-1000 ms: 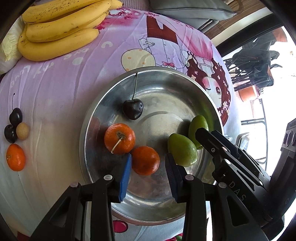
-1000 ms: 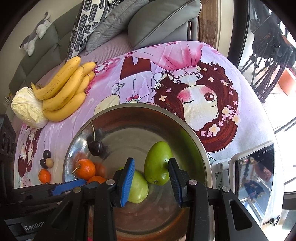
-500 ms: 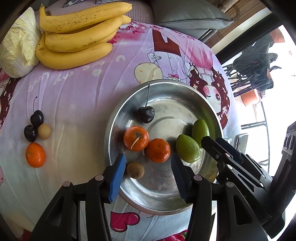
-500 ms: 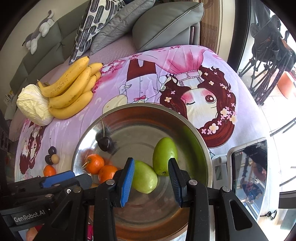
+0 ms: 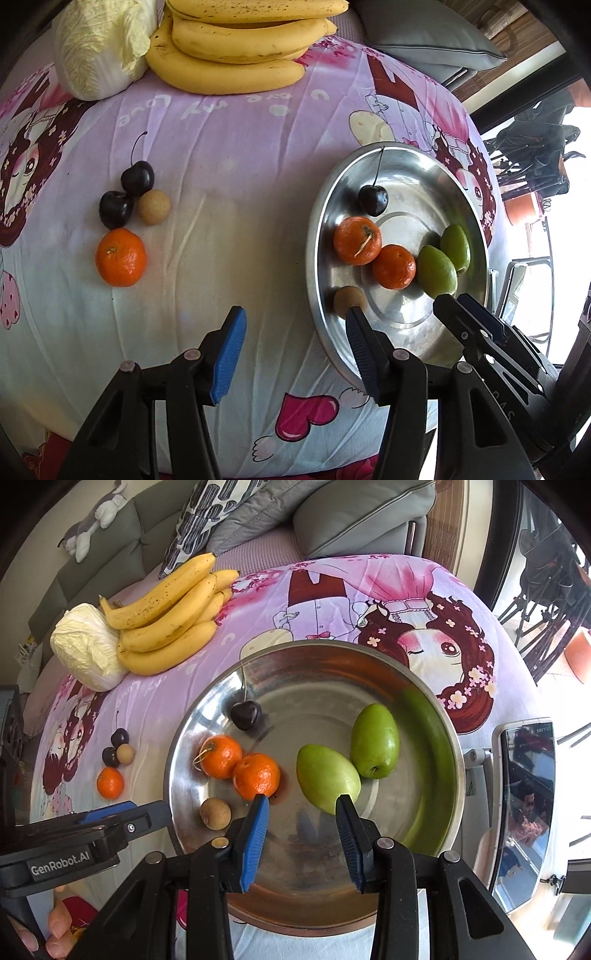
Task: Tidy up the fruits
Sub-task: 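Withdraw both tools from the bowl toward the remaining fruit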
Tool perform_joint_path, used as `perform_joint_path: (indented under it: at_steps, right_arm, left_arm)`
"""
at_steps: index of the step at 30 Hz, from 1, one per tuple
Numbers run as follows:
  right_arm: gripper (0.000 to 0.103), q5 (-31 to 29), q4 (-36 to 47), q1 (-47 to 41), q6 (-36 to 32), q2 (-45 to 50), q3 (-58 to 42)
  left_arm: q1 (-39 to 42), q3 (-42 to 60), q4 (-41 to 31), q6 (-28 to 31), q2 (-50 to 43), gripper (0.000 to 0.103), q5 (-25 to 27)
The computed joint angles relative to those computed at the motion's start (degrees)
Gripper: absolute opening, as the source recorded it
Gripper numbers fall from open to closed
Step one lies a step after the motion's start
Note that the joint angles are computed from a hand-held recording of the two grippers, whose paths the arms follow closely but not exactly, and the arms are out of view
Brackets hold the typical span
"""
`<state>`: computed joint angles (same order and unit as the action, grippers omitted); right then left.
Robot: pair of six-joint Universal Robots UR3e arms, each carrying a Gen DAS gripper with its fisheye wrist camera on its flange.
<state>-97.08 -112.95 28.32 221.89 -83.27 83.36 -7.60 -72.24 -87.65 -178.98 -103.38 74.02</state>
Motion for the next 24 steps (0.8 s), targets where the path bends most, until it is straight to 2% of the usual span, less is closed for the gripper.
perform_joint_path:
  at_steps: [12,14,15,17,20,24]
  right_arm:
    - [0.041,-0.4,0.9,1.1,2.1,0.4,-0.6]
    - [0.042,-0.4,1.1,0.9,2.3,0.4,-0.6]
    - [0.043,-0.4,1.2,0.8,2.4,0.4,-0.5]
    - [0.047,-0.3,1.3,0.5,2.6,0.2,-0.2]
    - [0.063,-0.1,0.9,0.2,2.8,-0.2,0.5]
    - [0.076,-0.1,0.6,0.1,3.2,-0.1,0.8]
  left_arm:
    - [1.2,-4.7,0.5,0.3,3.0,0.058,1.0]
    - [1.1,-4.9,0.7,0.4,3.3,0.059,1.1]
    - [1.0,-5.1,0.8,0.5,3.4,0.064,1.2]
    - [0.7,-5.2,1.4,0.1,3.3,0.071,1.6]
    - [0.3,-5.2,2.3,-0.7,2.8,0.072,2.0]
    - [0.7,-7.1,4.5,-1.6,3.9,0.086,3.2]
